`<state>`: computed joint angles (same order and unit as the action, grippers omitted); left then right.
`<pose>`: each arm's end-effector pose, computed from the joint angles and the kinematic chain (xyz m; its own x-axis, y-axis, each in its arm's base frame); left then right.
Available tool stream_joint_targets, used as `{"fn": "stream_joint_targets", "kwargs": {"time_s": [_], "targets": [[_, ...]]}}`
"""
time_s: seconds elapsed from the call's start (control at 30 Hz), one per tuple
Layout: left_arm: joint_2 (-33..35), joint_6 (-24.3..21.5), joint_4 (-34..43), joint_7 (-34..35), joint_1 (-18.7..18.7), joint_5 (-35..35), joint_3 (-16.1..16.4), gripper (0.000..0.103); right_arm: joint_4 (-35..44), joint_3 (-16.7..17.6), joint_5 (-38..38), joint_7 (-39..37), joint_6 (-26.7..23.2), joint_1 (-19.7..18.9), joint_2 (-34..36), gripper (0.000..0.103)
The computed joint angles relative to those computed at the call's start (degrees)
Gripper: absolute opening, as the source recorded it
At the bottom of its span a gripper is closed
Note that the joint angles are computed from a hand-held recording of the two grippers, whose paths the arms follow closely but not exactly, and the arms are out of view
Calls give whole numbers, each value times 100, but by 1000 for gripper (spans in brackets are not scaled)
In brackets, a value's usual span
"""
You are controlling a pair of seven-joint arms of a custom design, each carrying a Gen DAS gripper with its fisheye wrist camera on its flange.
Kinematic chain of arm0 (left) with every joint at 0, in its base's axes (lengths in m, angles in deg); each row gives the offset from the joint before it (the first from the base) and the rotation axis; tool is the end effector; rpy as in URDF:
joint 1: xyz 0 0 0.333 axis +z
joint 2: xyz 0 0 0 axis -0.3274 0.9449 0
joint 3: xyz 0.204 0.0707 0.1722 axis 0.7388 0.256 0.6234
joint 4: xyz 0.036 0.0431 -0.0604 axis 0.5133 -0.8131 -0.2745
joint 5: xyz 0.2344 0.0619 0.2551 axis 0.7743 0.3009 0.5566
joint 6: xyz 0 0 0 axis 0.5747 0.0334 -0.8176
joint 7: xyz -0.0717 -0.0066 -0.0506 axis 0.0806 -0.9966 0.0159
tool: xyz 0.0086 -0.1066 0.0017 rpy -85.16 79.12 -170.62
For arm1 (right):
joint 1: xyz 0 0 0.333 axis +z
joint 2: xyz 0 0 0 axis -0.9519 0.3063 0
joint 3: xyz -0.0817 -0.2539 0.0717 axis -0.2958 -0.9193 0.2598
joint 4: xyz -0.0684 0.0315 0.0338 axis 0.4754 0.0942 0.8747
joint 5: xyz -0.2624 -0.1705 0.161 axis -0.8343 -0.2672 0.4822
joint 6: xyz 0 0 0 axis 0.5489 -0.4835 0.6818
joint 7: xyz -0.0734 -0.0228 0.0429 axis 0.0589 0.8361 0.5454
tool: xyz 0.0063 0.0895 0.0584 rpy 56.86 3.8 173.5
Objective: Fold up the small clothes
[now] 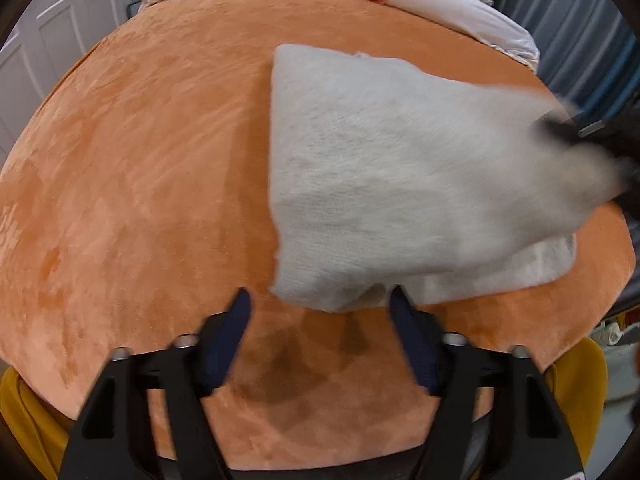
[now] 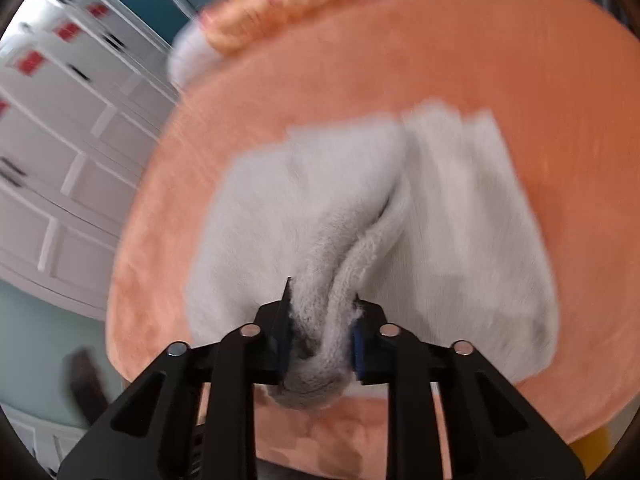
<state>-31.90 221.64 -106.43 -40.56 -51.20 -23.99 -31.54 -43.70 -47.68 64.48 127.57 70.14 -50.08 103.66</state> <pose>0.4323 -0.4047 0.3230 0.2639 -0.9558 0.1296 -0.8645 -0.2939 -0.4077 0.5454 0.3798 0.3792 0.3214 -0.8016 -0.5041 -0.8899 -0.0737 -0.4502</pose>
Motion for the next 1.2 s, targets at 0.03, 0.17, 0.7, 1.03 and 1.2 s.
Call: {"fn": "stream_joint_targets", "kwargs": {"time_s": [0.03, 0.17, 0.7, 1.03, 1.2], "targets": [[-5, 72, -43, 34, 52, -73, -10, 44, -219, 267, 343, -375, 282, -250, -183, 19], [-19, 445, -261, 45, 197, -335, -7, 32, -943, 631, 1358, -1186, 803, -827, -683, 19], [-659, 213, -330, -456, -136, 281, -18, 26, -1523, -319, -25, 223, 757, -403, -839, 36], [119, -186, 803, -254, 24, 178, -84, 34, -277, -348, -506, 432, -77, -302, 135, 11], [378, -181, 938, -31, 11, -210, 7, 38, -978, 986, 1096, -1369, 1137, -1375, -587, 8]]}}
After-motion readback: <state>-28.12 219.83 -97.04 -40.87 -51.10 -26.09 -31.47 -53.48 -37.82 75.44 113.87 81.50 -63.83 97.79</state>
